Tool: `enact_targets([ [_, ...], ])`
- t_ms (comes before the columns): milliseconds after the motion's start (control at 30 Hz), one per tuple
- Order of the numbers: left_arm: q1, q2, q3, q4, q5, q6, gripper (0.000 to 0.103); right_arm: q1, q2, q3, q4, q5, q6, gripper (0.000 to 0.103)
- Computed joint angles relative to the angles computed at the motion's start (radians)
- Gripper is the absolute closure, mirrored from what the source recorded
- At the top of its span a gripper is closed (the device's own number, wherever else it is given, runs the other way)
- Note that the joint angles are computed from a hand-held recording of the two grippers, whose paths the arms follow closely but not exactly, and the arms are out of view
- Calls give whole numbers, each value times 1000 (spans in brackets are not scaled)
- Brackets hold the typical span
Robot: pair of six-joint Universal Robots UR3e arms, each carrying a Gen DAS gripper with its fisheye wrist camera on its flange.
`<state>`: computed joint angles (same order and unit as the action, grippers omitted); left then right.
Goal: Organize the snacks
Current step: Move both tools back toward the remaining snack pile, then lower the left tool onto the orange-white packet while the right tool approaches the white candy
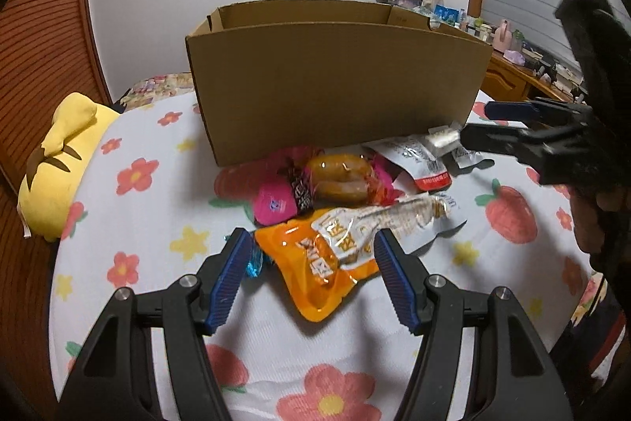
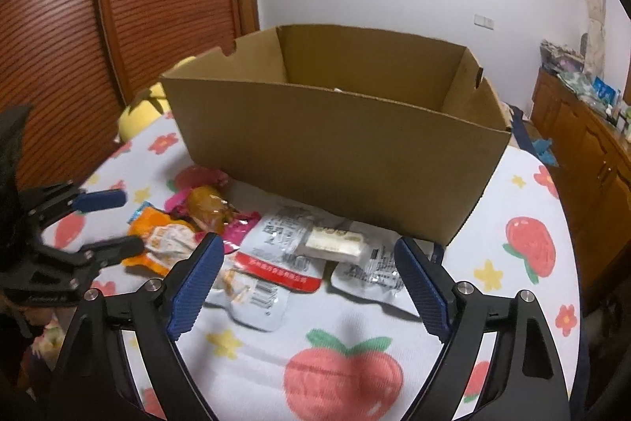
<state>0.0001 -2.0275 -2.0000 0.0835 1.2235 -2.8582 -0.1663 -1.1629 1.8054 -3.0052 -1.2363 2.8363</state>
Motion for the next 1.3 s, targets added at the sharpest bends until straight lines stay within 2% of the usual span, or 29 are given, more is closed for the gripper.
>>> enact_targets([
  [367, 6, -24, -32, 56, -11, -17, 38, 17, 142, -142, 37, -65, 33, 14],
  [700, 4, 5, -55, 67, -23, -23, 38, 26, 192, -174, 33, -108, 29, 21],
  [900, -9, 10, -48, 77, -21, -22, 38, 25, 178, -148, 14, -107, 20, 36],
  [933, -11, 12, -44, 71, -24, -18, 38, 23, 171, -137, 10, -99, 15, 42],
  [1033, -23, 7, -28, 56, -13, -12, 38, 31, 158, -114, -11, -119, 11, 51],
  [1167, -39, -5, -6, 37, -4, -7, 38, 9, 124, -73, -7, -86, 10, 54],
  [1233, -49, -10, 7, 24, 0, -2, 38, 3, 108, -41, -19, -80, 1, 61],
  [1300, -63, -18, 26, 8, 4, 13, 38, -4, 90, -3, -40, -74, -4, 62],
])
